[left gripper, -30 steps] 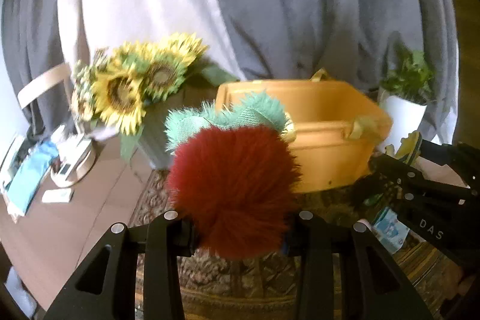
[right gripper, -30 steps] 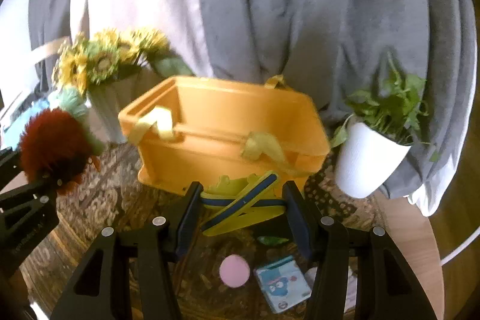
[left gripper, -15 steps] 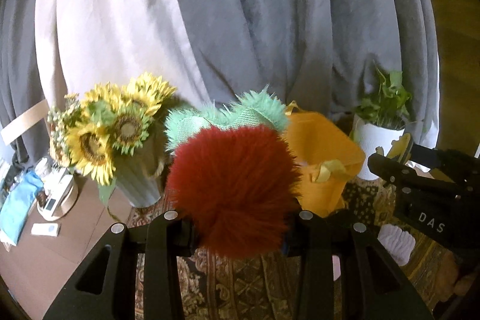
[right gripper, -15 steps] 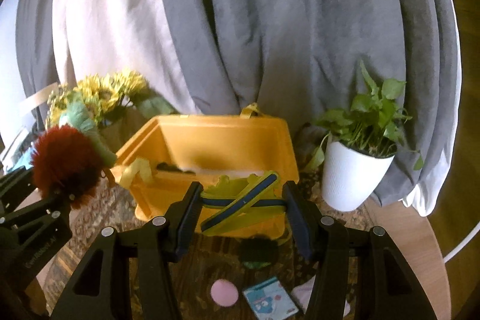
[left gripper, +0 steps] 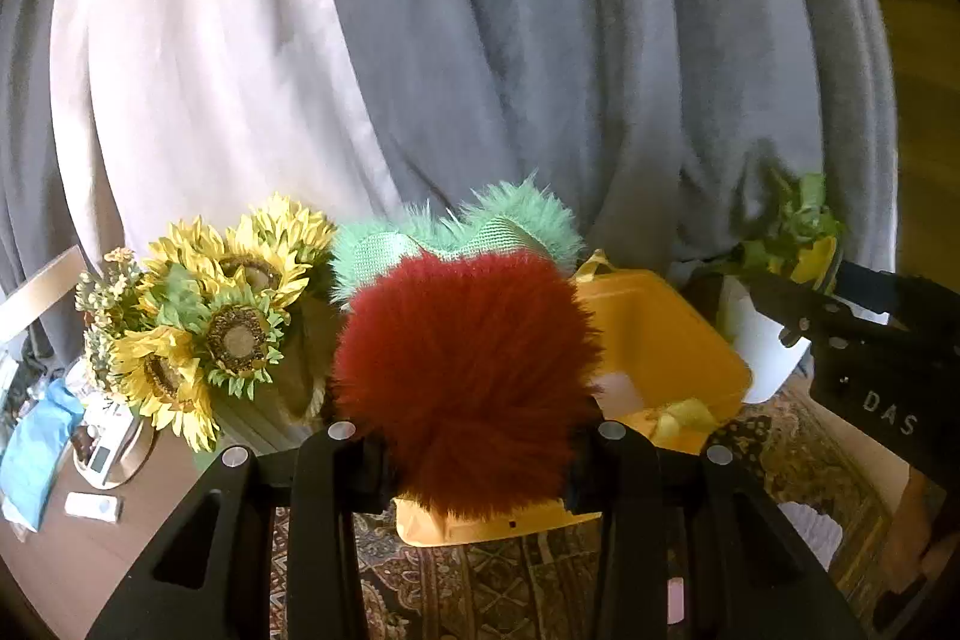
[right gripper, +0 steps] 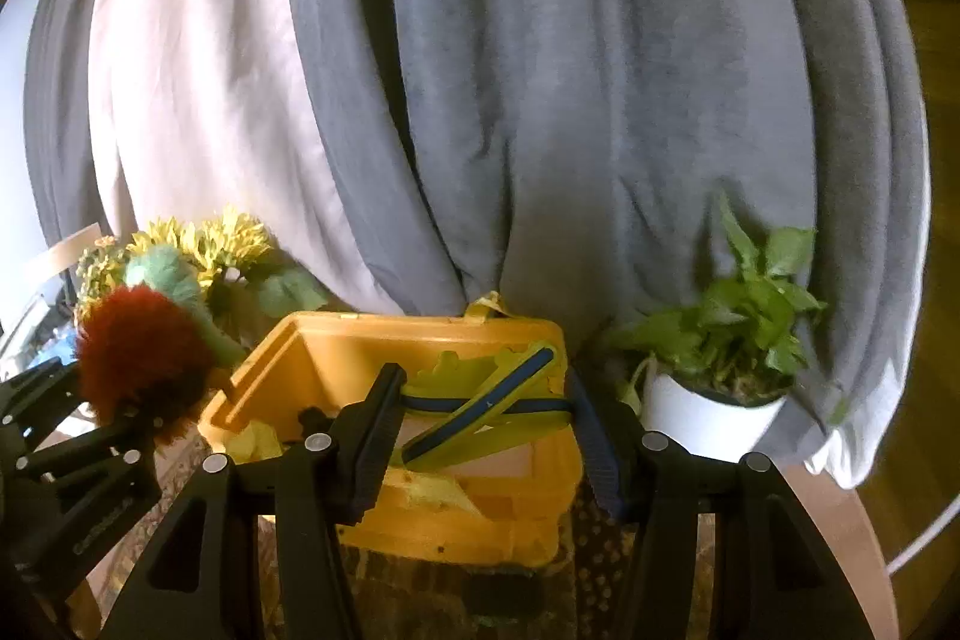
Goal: Organize soft objects
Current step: 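Lift and carry both held items over the orange crate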
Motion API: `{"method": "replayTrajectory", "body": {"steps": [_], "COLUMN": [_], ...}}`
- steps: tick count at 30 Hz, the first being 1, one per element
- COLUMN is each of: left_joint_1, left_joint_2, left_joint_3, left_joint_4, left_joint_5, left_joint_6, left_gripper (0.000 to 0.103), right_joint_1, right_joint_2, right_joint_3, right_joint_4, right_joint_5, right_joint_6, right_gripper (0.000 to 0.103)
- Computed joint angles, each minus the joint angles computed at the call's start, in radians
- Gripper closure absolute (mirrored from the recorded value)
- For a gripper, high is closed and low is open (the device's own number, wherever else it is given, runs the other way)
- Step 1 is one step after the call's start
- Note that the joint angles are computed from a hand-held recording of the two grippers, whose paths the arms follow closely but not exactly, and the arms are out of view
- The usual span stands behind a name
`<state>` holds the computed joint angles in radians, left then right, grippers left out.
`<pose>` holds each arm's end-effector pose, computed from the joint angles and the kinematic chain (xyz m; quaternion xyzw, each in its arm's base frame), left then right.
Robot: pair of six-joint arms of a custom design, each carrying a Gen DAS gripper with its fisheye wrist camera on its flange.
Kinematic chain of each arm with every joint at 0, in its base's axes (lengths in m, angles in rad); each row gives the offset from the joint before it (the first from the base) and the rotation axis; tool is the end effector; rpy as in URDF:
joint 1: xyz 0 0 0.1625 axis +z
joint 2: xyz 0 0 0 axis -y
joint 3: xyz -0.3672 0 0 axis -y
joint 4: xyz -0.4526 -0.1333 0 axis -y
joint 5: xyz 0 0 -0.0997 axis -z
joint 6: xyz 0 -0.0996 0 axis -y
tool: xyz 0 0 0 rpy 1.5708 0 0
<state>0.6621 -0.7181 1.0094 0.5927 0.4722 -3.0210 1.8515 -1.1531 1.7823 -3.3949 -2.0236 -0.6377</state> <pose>-0.3854 -0.5819 0.1759 0.2423 0.7856 -0.4539 0.3437 0.2621 -0.5851 0.2916 0.2439 -0.7782 0.5065 0.2800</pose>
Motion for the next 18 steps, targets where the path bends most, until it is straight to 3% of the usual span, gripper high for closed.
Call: {"method": "replayTrajectory", "body": {"steps": [11,16,18], "left_joint_1": [0.067,0.101,0.114], "left_joint_2": [0.204,0.348,0.436], "left_joint_3": [-0.349,-0.594,-0.747], "left_joint_4": [0.227,0.385,0.471], "left_joint_5": [0.078,0.121,0.132], "left_joint_6": [-0.046,-0.08,-0.088], "left_gripper": [0.065,0.065,0.065], "right_joint_1": [-0.028,-0.042,-0.044], "right_joint_2": [0.084,0.128,0.149], "right_joint_3": [-0.154,-0.234,-0.269], "right_joint_4": [0.166,0.274,0.311], "right_joint_5": [0.019,0.014,0.003], "right_joint_6": [0.055,0.083,0.09], "right_gripper": [0.047,0.047,0.047]}}
